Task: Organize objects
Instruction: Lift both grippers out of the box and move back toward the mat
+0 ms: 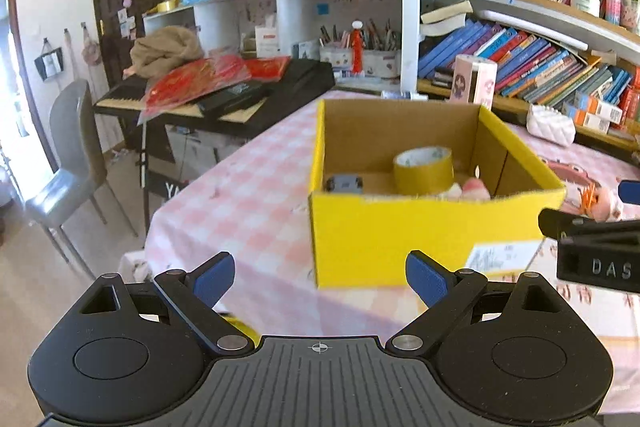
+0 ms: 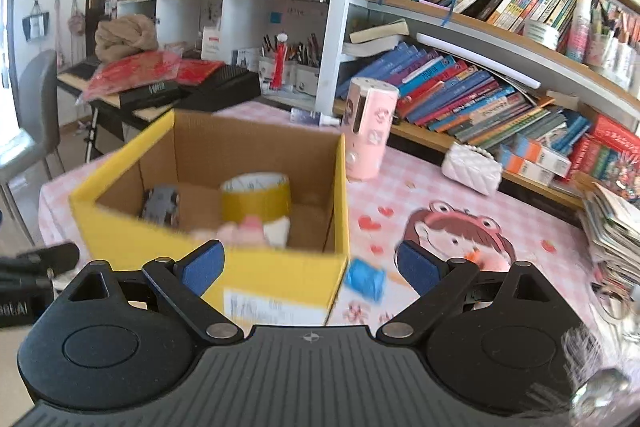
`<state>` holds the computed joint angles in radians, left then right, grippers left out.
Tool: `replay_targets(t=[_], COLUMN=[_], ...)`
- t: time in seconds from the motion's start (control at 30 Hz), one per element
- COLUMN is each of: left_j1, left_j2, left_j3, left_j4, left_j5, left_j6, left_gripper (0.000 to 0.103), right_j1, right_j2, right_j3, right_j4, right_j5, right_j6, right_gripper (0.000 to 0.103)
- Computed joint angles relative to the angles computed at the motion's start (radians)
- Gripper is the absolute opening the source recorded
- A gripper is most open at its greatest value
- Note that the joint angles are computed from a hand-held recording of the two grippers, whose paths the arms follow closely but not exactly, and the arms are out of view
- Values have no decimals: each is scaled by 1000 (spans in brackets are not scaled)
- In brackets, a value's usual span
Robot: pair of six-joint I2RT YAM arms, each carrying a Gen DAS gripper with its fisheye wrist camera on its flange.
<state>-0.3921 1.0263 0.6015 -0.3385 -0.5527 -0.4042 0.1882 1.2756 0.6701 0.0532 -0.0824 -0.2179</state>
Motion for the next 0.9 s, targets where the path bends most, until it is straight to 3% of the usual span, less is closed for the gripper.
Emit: replay_targets(t=[0.5, 0.9], left_j1=[-170, -287], left_j2=[-226, -210], left_j3=[-70, -82], left_j4=[-276, -311], left_j5=[-73, -55], left_j6=[-118, -175], left_gripper=[95, 95], right_j1=[71, 8], right_j2=[-324, -472], right_j3=[-211, -279], right_j4=[-162, -293], right_j5=[86, 99], right_j6=[73, 93], right_gripper=[94, 95])
